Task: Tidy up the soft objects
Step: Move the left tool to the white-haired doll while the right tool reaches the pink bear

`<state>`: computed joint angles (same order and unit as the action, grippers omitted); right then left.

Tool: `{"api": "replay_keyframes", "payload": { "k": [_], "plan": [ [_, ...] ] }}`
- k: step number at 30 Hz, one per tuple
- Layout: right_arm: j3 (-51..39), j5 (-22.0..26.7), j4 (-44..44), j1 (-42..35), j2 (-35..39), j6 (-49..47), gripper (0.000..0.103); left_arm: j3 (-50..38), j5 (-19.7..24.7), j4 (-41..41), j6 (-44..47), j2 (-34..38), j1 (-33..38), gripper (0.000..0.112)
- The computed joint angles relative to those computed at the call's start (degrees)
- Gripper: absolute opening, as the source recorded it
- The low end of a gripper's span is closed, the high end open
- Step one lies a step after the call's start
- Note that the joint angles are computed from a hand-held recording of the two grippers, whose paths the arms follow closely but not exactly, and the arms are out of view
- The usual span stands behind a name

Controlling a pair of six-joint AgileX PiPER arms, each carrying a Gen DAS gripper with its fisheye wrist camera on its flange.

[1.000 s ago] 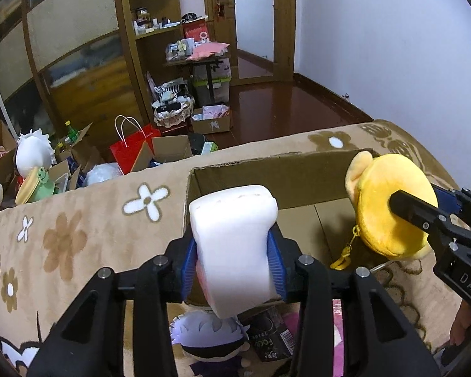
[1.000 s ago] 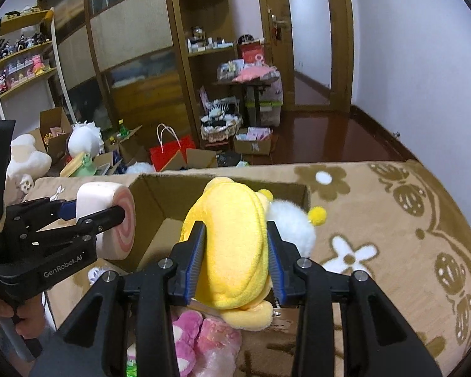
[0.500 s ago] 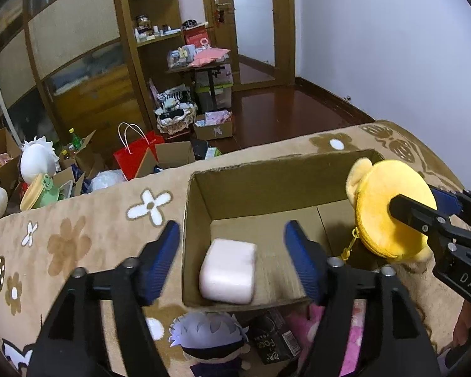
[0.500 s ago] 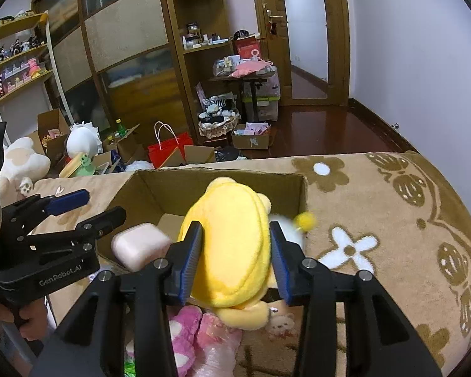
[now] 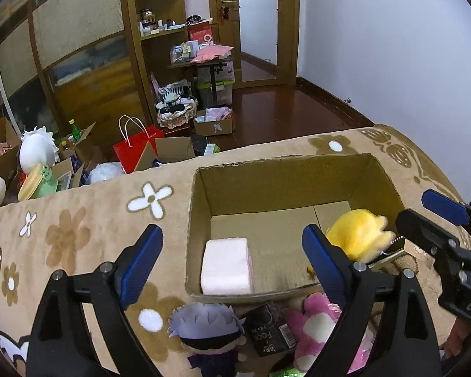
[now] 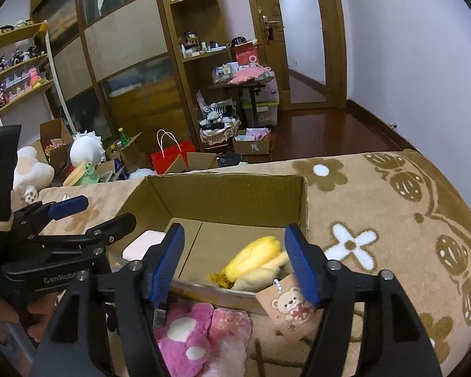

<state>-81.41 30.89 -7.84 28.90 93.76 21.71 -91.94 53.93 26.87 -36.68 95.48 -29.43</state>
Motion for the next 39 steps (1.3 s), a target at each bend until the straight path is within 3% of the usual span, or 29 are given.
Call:
{"api": "replay_keyframes", "payload": {
  "k": [4,10,18,26,39],
  "plan": [
    [1.21,-0.15,-0.69,0.90,-1.62,2.10,0.089,0.58,1.25,0.34,0.44,-1.65,-0.58,0.095],
    [3.83,-0.75,-1.62,1.79,-4.00,4.88,0.103,2.68,2.36,1.58,-0.42,-4.32,-1.81,0.098],
    [5.99,0.68,-6.55,4.86,-6.09,9.26,0.103,4.99,5.27,0.48,0.34,-7.77,-2.49,0.099],
    [8.32,2.40,-6.56,7.02,-7.92,9.54,0.103,3.91,12.59,-2.18,2.15,-7.54,-1.33,0.099],
    [9.87,3.09,-5.07,8.68,-4.22,9.29,0.103,5.19,13.25,-10.66,5.48,-4.55,4.84,0.099]
  ]
}}
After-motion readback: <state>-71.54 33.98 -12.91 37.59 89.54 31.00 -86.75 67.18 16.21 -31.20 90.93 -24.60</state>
